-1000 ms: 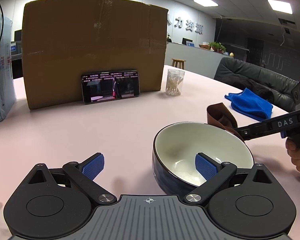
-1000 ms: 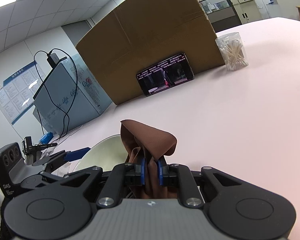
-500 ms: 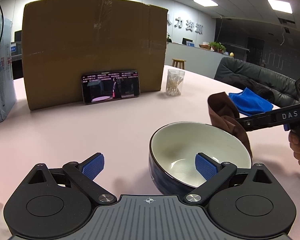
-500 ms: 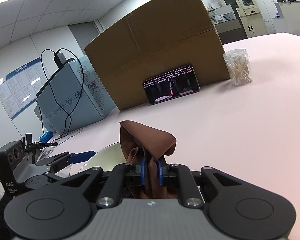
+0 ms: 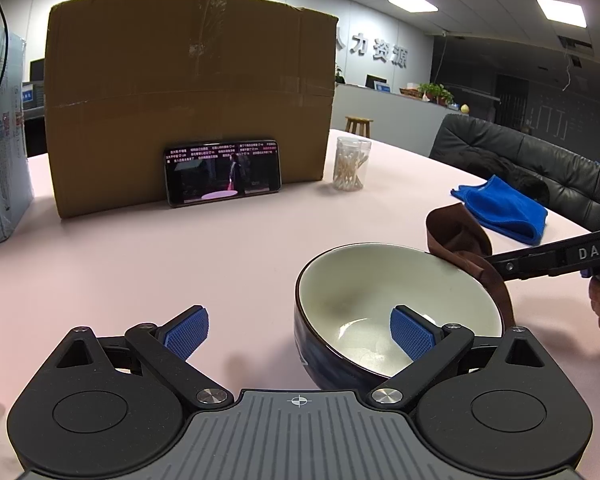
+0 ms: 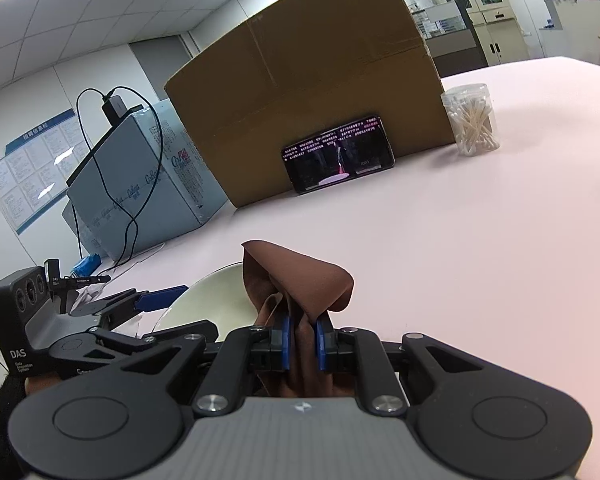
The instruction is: Clean bowl
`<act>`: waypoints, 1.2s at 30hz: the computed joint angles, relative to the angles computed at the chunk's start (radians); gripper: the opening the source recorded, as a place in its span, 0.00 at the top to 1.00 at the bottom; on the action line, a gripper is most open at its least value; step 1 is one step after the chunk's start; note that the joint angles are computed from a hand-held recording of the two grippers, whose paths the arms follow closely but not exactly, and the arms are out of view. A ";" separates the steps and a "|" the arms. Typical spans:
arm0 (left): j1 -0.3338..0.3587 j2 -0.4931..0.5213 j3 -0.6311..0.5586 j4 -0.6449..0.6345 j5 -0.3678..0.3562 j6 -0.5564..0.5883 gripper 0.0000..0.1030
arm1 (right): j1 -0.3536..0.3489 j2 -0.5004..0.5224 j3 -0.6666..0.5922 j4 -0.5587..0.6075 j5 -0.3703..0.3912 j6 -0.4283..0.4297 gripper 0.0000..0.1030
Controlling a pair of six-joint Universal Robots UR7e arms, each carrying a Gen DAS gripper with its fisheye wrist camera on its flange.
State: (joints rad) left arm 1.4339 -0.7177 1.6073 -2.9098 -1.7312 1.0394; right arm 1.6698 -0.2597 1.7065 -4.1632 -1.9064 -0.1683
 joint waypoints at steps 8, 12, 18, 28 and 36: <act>0.001 -0.001 0.001 -0.002 -0.001 0.001 0.04 | 0.009 0.013 -0.053 0.020 -0.035 -0.004 0.85; 0.002 -0.001 0.002 -0.004 -0.003 -0.001 0.04 | 0.009 0.021 -0.077 0.047 -0.055 0.009 0.85; 0.001 0.004 0.002 -0.011 -0.004 0.000 0.04 | 0.015 0.024 -0.062 0.047 -0.072 0.024 0.85; -0.002 0.010 0.005 -0.022 -0.003 0.002 0.04 | 0.028 0.029 -0.055 0.002 -0.068 -0.036 0.85; -0.003 0.009 0.004 -0.020 -0.002 0.003 0.04 | 0.007 0.022 -0.060 0.024 -0.040 -0.007 0.85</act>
State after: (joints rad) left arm 1.4312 -0.7087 1.6118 -2.9300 -1.7329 1.0419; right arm 1.6769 -0.2375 1.6465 -4.1392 -1.9460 -0.1748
